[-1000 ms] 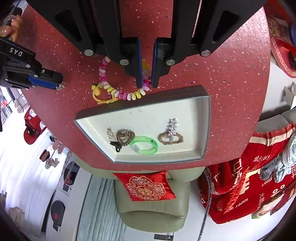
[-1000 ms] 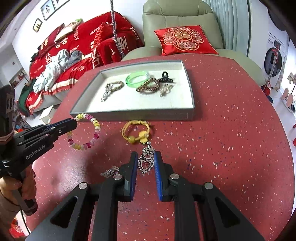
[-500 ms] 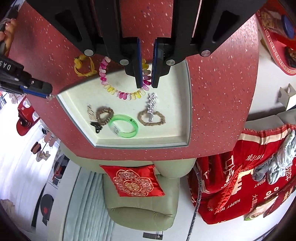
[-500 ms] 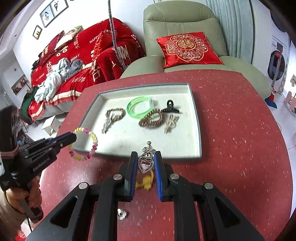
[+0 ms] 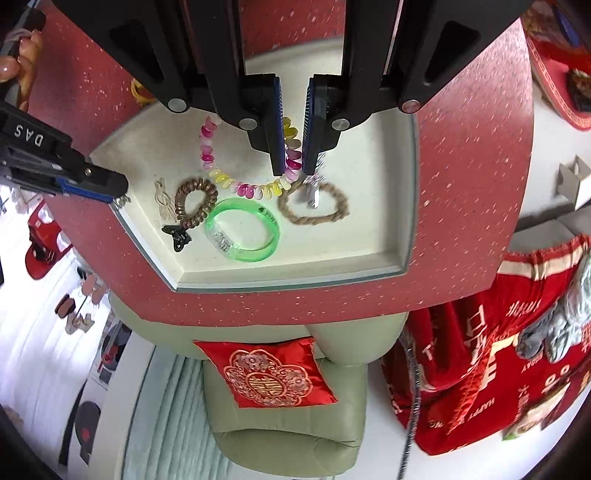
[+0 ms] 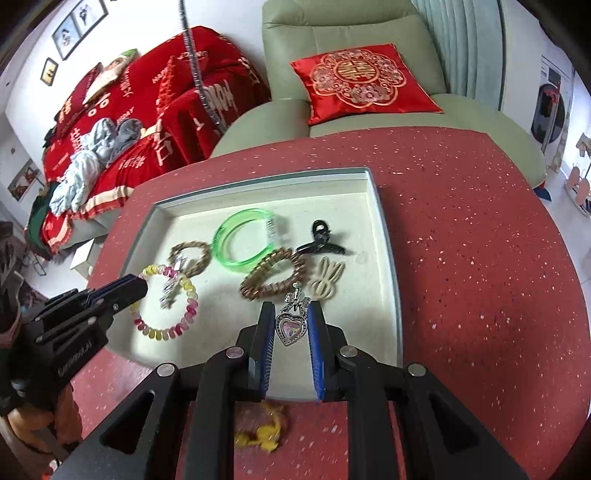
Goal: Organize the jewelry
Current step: 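Carry the heart pendant and beaded bracelet into the tray and open both grippers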
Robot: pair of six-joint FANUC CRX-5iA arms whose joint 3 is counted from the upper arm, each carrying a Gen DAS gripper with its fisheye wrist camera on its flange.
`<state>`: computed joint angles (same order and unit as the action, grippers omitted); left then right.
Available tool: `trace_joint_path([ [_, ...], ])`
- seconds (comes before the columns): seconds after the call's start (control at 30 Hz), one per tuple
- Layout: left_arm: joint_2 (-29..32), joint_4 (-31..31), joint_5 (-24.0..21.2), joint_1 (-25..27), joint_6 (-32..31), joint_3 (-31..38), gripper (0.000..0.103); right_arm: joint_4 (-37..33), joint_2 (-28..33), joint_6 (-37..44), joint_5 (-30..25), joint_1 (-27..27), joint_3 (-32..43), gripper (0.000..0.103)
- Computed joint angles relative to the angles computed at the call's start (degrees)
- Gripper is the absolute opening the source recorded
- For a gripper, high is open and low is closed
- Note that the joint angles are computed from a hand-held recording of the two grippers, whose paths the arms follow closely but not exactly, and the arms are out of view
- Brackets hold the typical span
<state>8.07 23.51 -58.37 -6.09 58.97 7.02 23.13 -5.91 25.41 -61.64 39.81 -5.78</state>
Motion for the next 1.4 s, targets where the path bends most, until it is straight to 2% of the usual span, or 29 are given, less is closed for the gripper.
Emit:
trace_joint_path([
  [0.27,1.8,-4.5,1.3,-2.9,1.8,1.4,0.027,-2.1,2.2,1.6,0.9,-2.8,0.5,0.019],
  [0.63,1.1,-11.4,3.8,-5.0,3.0,1.0,0.027,-3.4,2.7,2.0,1.6,-3.4,-0.8,0.02],
  [0.93,1.2,-13.3,4.0,-5.8,4.1,0.9,0.027,-4.5,3.5,3.6,1.2,-3.6,0.0,0.02],
  [1.03,0.7,-13.1,4.7,-5.6,4.0,0.2,0.027,-5.2,3.5,3.7,1.1,-3.6,0.5,0.028],
  [1.1,0.2,-12.8,5.3,-5.5,3.8,-0.5,0.027,-4.8,3.1,3.0,1.4,-3.3,0.2,0.052],
  [1.4,-0.7,-12.5,5.7,-4.9,4.3,-1.1,0.027,-2.6,0.2,-0.5,3.4,-1.6,-1.2,0.055],
])
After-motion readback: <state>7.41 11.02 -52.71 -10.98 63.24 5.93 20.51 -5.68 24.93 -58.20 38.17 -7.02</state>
